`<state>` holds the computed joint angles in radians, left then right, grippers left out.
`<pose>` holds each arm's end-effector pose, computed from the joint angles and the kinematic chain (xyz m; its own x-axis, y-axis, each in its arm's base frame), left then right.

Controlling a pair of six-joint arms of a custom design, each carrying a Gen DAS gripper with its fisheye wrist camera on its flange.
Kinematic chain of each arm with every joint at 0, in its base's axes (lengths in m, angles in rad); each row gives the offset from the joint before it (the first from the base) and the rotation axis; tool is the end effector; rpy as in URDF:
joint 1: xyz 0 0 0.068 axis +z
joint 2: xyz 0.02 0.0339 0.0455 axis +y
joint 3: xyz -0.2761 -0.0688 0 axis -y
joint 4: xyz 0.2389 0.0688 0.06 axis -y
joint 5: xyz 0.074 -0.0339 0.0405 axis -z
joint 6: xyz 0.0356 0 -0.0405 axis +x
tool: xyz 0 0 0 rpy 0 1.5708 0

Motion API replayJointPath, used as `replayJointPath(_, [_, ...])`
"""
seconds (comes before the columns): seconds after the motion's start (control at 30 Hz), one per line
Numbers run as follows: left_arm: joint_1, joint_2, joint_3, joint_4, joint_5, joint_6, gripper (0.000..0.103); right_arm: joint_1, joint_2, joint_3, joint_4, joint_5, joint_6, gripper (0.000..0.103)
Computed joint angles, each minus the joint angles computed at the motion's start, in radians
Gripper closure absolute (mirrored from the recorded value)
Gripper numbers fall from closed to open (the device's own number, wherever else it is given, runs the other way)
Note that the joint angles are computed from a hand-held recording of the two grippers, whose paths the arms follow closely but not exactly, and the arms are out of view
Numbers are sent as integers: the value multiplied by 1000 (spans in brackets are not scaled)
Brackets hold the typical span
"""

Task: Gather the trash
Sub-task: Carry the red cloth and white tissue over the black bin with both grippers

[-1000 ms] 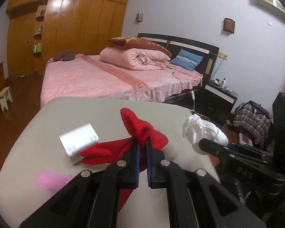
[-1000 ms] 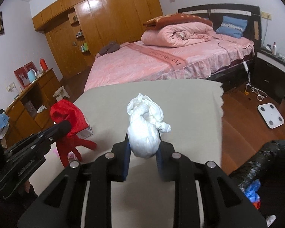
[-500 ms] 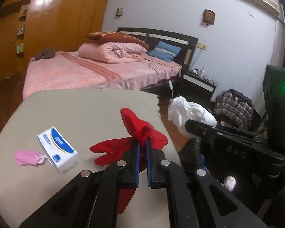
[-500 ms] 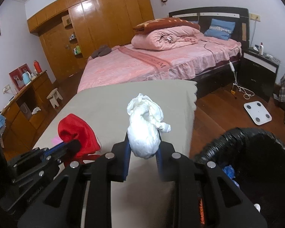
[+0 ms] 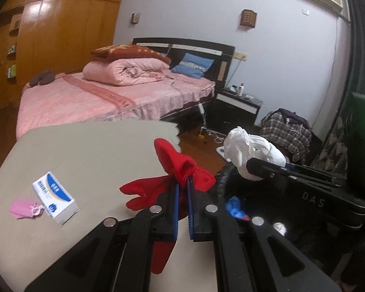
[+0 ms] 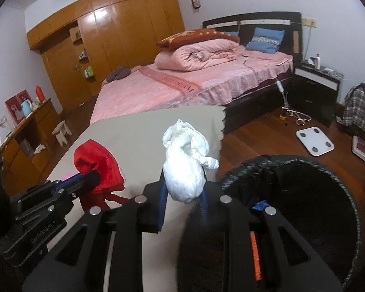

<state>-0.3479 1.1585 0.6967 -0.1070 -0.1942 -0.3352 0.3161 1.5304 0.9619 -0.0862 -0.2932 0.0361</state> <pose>0.2296 -0.0760 0.2551 -0.5379 -0.1483 -0.8298 0.0050 0.9838 -0.1790 0.3087 0.1118 0.2455 -0.5970 -0.1589 -0.7864 -0.4943 0.8449 0.2045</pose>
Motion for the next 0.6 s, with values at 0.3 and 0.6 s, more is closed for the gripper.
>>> replayJointPath(0.3, [-150, 119, 164, 37, -8, 8, 97, -194, -107, -50, -43, -53, -73, 81])
replayJointPath(0.6, [-275, 313, 333, 108, 22, 33, 97, -394, -125, -86, -46, -93, -132, 81])
